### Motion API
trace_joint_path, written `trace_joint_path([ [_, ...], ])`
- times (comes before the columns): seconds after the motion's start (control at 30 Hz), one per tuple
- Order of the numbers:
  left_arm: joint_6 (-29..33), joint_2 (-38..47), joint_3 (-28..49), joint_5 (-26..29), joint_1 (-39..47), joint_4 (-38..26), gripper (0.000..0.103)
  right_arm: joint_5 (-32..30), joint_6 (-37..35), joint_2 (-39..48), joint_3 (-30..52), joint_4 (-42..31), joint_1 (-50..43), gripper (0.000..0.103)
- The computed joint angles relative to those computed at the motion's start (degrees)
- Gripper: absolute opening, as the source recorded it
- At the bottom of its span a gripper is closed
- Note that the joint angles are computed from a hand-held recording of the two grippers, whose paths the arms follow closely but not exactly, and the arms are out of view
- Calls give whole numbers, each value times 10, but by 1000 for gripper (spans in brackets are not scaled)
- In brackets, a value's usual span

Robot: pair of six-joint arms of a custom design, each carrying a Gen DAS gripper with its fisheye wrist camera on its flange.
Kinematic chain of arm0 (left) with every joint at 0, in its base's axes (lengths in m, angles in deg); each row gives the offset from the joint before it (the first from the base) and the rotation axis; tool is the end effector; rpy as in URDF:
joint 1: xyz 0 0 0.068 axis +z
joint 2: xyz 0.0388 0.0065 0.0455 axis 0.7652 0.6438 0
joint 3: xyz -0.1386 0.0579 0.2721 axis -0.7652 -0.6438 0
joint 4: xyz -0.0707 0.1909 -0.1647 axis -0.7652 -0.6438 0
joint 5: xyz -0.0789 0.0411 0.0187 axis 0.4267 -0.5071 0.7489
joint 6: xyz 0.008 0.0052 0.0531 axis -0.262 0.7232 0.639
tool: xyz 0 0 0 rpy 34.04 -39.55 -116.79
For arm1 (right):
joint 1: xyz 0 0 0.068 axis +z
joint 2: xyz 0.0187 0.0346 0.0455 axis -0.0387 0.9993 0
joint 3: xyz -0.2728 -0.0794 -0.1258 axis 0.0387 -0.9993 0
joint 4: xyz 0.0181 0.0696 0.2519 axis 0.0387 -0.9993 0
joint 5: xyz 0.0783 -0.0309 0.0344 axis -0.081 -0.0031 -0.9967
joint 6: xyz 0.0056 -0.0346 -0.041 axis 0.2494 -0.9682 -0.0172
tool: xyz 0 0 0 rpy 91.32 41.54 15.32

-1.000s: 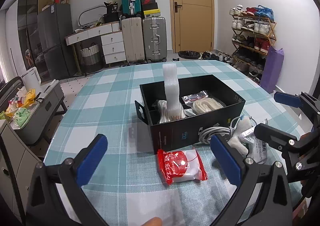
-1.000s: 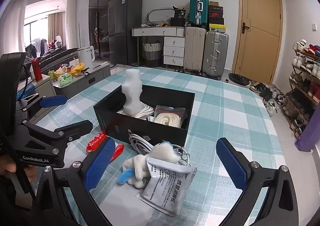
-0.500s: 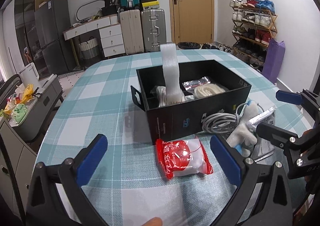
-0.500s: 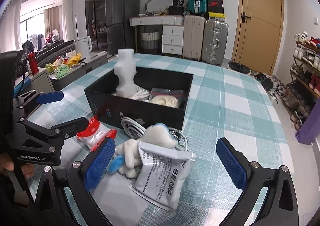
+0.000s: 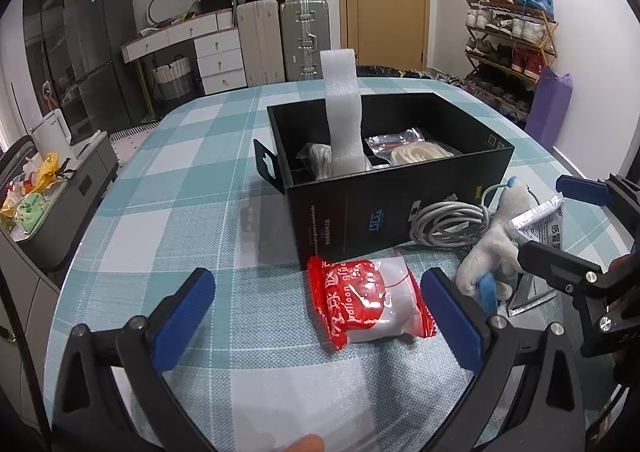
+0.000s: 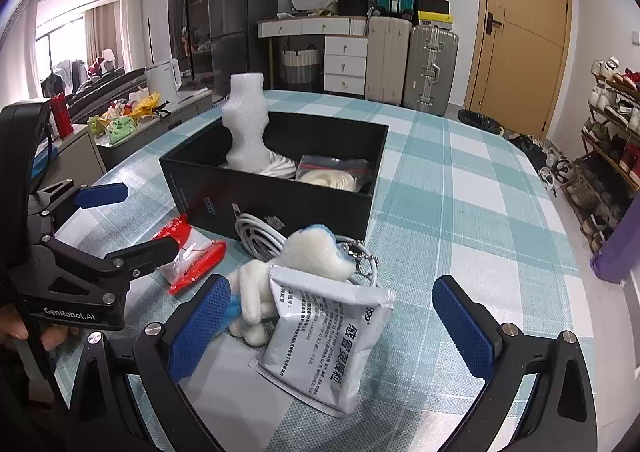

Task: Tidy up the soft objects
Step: 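Move both tools back toward the red packet and white printed packet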

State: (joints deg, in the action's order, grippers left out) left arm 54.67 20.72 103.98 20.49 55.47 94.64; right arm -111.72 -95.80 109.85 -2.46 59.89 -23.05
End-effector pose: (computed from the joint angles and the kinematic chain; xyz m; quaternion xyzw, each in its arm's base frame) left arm 0.2110 0.0173 0.1301 0.0318 0.9178 0.0034 0.3957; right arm 0.2657 -0.0798 0.2138 -0.2561 0.8845 0.0952 0.3781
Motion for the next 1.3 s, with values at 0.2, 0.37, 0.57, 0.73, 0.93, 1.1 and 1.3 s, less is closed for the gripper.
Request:
trace_joint_path([
  [0.2,3,15,12,-5,-5,-15,103,8,-10,21,18,-23,-5,103],
  [0.37,6,28,21,-2,-4,-26,103,14,-21,46,40,-52,-10,103],
  [0.57,7,39,30,-1,-4,-33,103,15,-35,59,51,-80,-13,103],
  [0.73,9,45,34,4,-1,-36,103,16,-50,61,60,-99,-21,103],
  [0.93,10,49,37,3,-1,-38,103,29,-63,62,55,-104,-18,102],
  [1.1,13,56,41,4,-1,-42,103,33,-74,64,57,-107,-24,101],
  [1.3,16,57,42,2,-2,-45,103,33,-77,64,58,-112,-25,91],
])
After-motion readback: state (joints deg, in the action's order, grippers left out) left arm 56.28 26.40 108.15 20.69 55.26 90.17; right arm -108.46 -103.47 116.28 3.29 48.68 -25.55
